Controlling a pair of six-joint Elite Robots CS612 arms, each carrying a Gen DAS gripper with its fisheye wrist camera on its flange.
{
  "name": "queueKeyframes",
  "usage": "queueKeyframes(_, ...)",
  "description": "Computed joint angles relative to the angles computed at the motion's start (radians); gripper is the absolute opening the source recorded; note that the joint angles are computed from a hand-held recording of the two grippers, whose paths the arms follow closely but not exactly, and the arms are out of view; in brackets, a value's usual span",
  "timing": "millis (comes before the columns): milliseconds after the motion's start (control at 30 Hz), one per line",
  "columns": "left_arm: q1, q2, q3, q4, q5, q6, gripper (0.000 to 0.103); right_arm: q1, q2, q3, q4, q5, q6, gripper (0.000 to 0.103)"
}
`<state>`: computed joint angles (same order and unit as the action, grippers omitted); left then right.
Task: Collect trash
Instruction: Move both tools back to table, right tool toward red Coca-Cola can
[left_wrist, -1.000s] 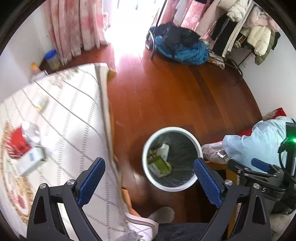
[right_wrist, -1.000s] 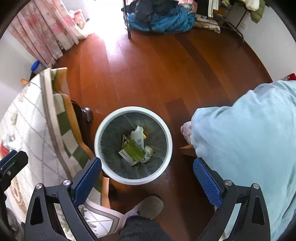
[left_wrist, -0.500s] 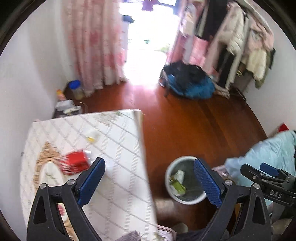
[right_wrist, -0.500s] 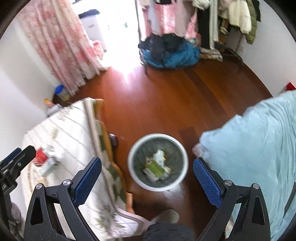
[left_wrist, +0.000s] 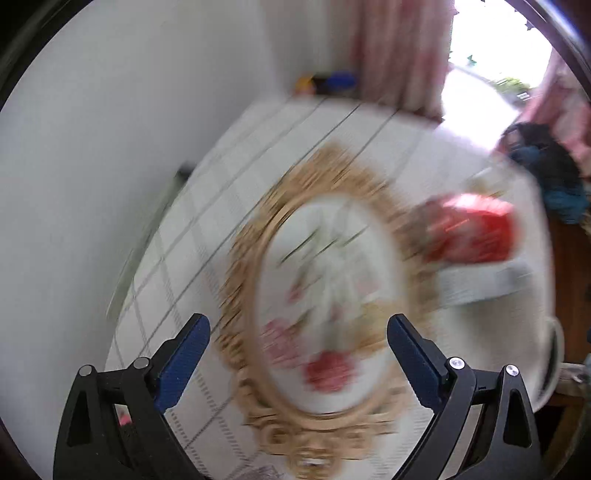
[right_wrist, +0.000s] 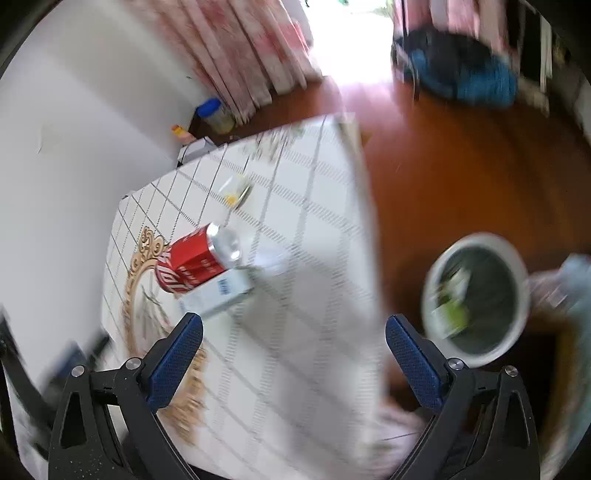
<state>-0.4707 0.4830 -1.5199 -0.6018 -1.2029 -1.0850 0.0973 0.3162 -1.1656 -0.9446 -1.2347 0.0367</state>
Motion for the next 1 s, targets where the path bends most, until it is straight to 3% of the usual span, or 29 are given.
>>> queueKeyframes(100,0.017,0.042,-0.033,0.048,-0.037,-0.025,0.098,0.033,0.032,0.01,-0.032,-0.005,0.114,0.1)
queueKeyframes(167,0.026,0.06,-0.048,0.062,-0.05,-0.027,0.098,0.05,0.052,0.012,-0.065,-0.01,0.168,0.092)
queueKeyframes(233,0.033,0.069,-0.056,0.067,-0.056,-0.019,0.098,0.06,0.062,0.019,-0.082,-0.01,0.203,0.087)
queueKeyframes(500,0.045,0.086,-0.073,0.052,-0.042,0.001,0.098,0.081,0.094,0.015,-0.149,0.028,0.308,0.086)
queueKeyframes(633,0.048,0.092,-0.09,0.06,-0.04,-0.008,0.098,0.09,0.106,0.006,-0.176,0.033,0.326,0.066)
queueKeyframes(833,0.05,0.085,-0.084,0.058,-0.029,-0.006,0.098,0.1,0.068,0.017,-0.133,-0.174,0.242,0.057)
queueKeyframes(900,0.044,0.077,-0.076,0.055,-0.04,-0.012,0.098,0.079,0.066,0.015,-0.097,-0.12,0.279,0.057)
queueKeyframes(967,0.042,0.074,-0.064,0.048,-0.051,-0.005,0.098,0.045,0.095,-0.018,-0.11,0.055,0.385,0.062)
queueKeyframes(1000,0.037,0.068,-0.058,0.053,-0.051,-0.006,0.098,0.037,0.102,-0.024,-0.114,0.101,0.416,0.064)
